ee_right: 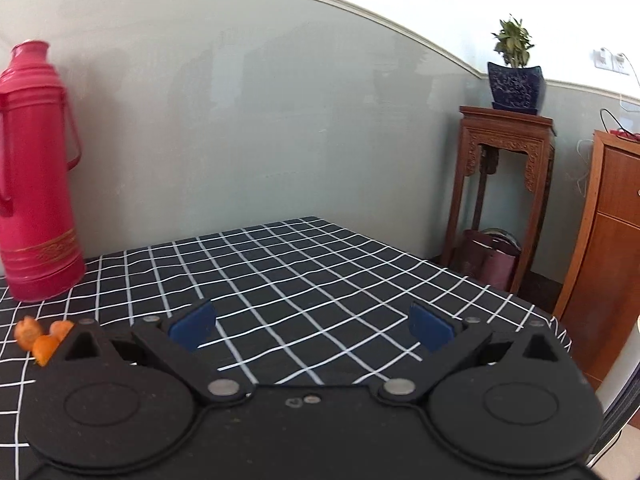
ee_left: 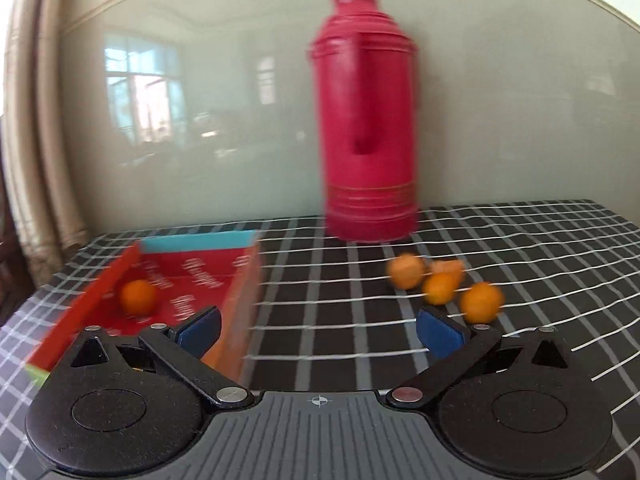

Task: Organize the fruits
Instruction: 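Move the left gripper back toward the remaining oranges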

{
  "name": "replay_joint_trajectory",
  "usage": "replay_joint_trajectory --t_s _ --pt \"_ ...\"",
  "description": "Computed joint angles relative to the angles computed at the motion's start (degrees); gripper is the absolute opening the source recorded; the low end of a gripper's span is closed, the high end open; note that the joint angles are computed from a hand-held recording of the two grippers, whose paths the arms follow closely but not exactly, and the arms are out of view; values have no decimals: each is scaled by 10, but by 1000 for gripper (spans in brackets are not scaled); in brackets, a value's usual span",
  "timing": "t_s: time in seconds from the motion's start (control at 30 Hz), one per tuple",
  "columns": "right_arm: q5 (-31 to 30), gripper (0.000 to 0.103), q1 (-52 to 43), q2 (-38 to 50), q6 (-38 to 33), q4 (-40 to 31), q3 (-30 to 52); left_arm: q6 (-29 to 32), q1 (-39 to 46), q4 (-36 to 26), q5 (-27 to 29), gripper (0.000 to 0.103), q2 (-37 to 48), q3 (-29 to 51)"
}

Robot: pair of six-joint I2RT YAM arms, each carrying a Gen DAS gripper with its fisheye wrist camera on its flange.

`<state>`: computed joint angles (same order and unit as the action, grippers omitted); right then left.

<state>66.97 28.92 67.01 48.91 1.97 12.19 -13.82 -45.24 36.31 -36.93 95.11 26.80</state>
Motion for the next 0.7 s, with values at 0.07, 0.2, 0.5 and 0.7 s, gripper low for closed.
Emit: replay_joint_trajectory --t_s 0.07,0.2,0.5,0.7 --pt "-15 97 -17 -41 -18 8 -20 -3 -21 -18 1 103 45 56" --pt "-28 97 -38 -127 -55 10 -54 0 -54 -45 -18 102 141 164" --pt "-87 97 -102 -281 -135 -9 -99 -61 -66 -169 -24 89 250 323" --pt "-113 97 -127 -338 -160 -22 -115 -91 -52 -239 -6 78 284 382"
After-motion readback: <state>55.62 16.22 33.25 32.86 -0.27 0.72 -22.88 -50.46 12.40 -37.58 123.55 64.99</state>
